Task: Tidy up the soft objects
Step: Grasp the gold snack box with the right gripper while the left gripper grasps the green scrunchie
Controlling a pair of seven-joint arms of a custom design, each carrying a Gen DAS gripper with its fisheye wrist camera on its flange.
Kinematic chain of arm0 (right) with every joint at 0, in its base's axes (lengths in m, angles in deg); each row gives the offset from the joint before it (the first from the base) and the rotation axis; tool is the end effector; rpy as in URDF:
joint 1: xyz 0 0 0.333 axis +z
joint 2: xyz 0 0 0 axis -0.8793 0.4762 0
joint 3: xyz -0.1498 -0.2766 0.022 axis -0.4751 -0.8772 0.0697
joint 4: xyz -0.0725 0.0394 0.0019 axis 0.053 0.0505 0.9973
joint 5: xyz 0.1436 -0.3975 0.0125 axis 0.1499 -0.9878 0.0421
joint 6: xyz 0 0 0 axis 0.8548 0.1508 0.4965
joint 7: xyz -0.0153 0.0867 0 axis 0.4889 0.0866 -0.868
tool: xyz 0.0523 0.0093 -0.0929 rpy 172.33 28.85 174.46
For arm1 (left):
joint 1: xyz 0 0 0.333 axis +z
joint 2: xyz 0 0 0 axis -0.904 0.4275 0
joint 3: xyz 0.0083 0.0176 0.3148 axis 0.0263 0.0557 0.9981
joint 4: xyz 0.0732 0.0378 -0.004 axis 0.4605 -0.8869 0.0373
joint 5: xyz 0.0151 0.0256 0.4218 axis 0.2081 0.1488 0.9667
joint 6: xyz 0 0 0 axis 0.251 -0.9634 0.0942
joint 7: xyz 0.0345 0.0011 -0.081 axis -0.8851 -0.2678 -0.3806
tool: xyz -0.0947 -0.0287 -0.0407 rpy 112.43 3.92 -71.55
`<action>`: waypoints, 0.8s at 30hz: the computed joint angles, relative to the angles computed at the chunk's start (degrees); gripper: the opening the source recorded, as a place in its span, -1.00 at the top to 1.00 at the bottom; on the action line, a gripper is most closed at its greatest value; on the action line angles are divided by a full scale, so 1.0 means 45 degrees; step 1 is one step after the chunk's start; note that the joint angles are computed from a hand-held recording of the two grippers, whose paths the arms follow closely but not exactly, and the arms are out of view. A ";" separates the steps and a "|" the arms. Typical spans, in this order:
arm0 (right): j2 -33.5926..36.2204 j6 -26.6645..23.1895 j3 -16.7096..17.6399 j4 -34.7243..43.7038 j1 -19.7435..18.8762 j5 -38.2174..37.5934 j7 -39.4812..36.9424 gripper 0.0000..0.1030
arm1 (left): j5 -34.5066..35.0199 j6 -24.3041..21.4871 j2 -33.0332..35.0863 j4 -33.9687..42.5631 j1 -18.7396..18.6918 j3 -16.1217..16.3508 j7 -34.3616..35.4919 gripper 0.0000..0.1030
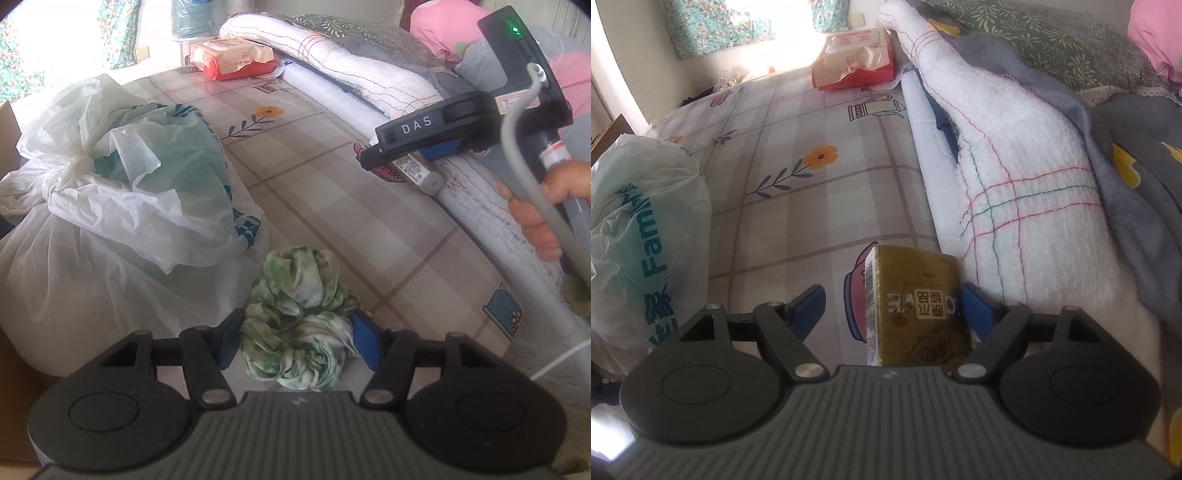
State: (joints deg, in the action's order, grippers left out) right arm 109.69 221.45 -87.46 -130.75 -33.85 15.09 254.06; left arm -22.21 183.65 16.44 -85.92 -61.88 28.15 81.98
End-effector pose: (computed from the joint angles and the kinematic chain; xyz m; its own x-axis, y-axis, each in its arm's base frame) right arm 0.6406 0.3407 0.3975 -0.5173 -0.8483 -0.1129 -0.6528 0.4765 -0.5889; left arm 0.6966 -0.0818 0.4029 -0.8497 -0.5199 0.0882 -0.4746 0.6809 -0.5578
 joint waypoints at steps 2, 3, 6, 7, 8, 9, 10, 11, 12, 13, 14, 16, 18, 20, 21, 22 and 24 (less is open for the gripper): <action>-0.0037 -0.0037 0.0017 0.0008 0.0160 -0.0150 0.0184 -0.58 | -0.0037 -0.0014 0.0043 0.0045 0.0007 -0.0005 -0.0016 -0.22; -0.0127 0.0126 0.0019 -0.0093 0.0221 -0.0282 0.0315 -0.58 | -0.0051 0.0001 0.0046 0.0044 0.0006 -0.0009 -0.0022 -0.22; -0.0521 0.1251 0.0146 -0.0602 0.0191 -0.0462 0.0471 -0.57 | -0.0148 0.0092 0.0061 0.0023 0.0019 -0.0040 0.0061 -0.22; -0.0556 0.1422 0.0175 -0.0629 0.0191 -0.0458 0.0472 -0.55 | -0.0211 0.0150 -0.0009 -0.0080 0.0039 -0.0047 0.0111 -0.21; -0.0575 0.1372 0.0170 -0.0595 0.0259 -0.0529 0.0511 -0.52 | -0.0243 0.0209 -0.0027 -0.0116 0.0034 -0.0048 0.0115 -0.21; -0.0537 0.1148 0.0124 -0.0487 0.0357 -0.0676 0.0580 -0.52 | -0.0268 0.0271 -0.0055 -0.0163 0.0030 -0.0047 0.0123 -0.18; -0.0439 0.0688 0.0067 -0.0289 0.0476 -0.0824 0.0621 -0.52 | -0.0304 0.0310 -0.0112 -0.0240 0.0043 -0.0043 0.0152 -0.17; -0.0337 0.0247 0.0079 -0.0109 0.0495 -0.0730 0.0524 -0.53 | -0.0319 0.0327 -0.0124 -0.0256 0.0042 -0.0040 0.0161 -0.16; -0.0236 0.0106 0.0117 -0.0035 0.0394 -0.0500 0.0366 -0.54 | -0.0343 0.0340 -0.0149 -0.0290 0.0048 -0.0039 0.0184 -0.14; -0.0152 0.0129 0.0191 -0.0031 0.0272 -0.0200 0.0184 -0.54 | -0.0364 0.0317 -0.0150 -0.0284 0.0061 -0.0039 0.0227 -0.13; -0.0028 0.0113 0.0287 0.0022 0.0155 0.0177 -0.0052 -0.54 | -0.0376 0.0325 -0.0144 -0.0277 0.0067 -0.0034 0.0255 -0.10; 0.0273 -0.0174 0.0316 0.0292 0.0216 0.0448 -0.0275 -0.57 | -0.0402 0.0285 -0.0118 -0.0223 0.0090 -0.0011 0.0209 0.11; 0.0398 -0.0610 0.0209 0.0533 0.0478 0.0223 -0.0301 -0.31 | -0.0412 -0.0019 -0.0056 -0.0062 0.0153 0.0025 0.0031 0.26; 0.0203 -0.0525 0.0095 0.0329 0.0653 -0.0088 0.0142 -0.01 | -0.0482 -0.0189 -0.0048 -0.0008 0.0218 0.0030 -0.0029 0.36; -0.0019 -0.0244 0.0081 0.0015 0.0645 -0.0134 0.0501 -0.01 | -0.0528 -0.0205 -0.0071 -0.0028 0.0243 0.0024 0.0004 0.42; -0.0265 0.0193 0.0079 -0.0380 0.0594 -0.0177 0.0909 0.00 | -0.0591 -0.0197 -0.0114 -0.0074 0.0270 0.0016 0.0063 0.46; -0.0703 0.0683 0.0086 -0.1037 0.0573 -0.0333 0.1727 0.00 | -0.0742 -0.0251 -0.0227 -0.0168 0.0339 0.0009 0.0178 0.53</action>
